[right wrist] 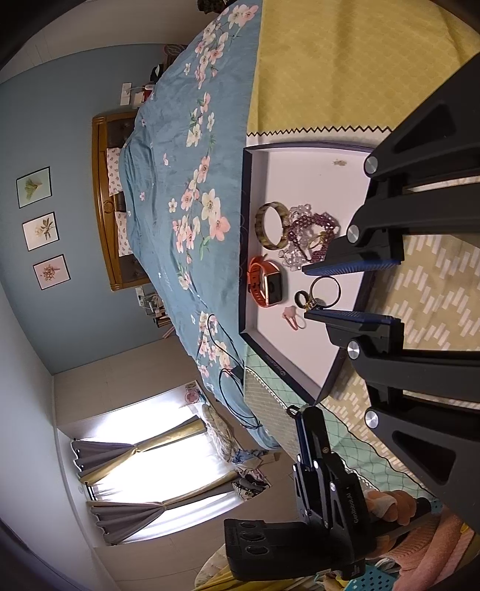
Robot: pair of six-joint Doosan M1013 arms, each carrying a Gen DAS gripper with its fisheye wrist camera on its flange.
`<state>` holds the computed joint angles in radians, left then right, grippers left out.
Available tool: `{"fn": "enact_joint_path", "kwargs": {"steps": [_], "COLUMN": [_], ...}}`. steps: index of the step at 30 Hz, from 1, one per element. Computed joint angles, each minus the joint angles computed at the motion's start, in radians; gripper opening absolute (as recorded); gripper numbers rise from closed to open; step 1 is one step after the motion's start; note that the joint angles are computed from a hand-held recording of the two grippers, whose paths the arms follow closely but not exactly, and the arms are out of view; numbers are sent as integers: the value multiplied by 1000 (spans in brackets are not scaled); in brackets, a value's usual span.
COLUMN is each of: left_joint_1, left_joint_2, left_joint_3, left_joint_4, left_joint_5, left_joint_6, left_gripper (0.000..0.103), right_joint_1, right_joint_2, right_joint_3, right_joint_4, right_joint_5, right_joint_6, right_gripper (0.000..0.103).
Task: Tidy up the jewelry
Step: 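Carry the green-stone ring toward the box with the left tool while the right tool carries the gold ring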
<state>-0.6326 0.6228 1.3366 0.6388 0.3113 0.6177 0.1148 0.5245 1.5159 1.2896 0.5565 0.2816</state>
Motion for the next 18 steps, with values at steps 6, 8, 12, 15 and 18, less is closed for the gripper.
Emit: {"fn": "enact_joint_path", "kwargs": {"steps": [6, 8, 12, 15, 18], "left_joint_1": [3, 3, 5, 6, 7], "left_joint_2": [0, 1, 3, 5, 7], "left_joint_3": [-2, -4, -9, -13, -18], "left_joint_4": [11, 15, 21, 23, 26], "left_joint_5": [-3, -4, -3, -3, -2], "left_joint_6": [-12, -15, -22, -21, -22], "left_gripper": [16, 16, 16, 16, 16], "right_joint_1": [-1, -1, -2, -2, -3], "right_joint_2": [6, 8, 12, 13, 15], "right_joint_3": [-13, -17, -25, -27, -30], "right_joint_4": [13, 14, 17, 21, 21], "right_joint_5": [1, 1, 1, 4, 2], "right_joint_6": [-5, -6, -6, -6, -3], "right_gripper": [16, 16, 16, 16, 16]}}
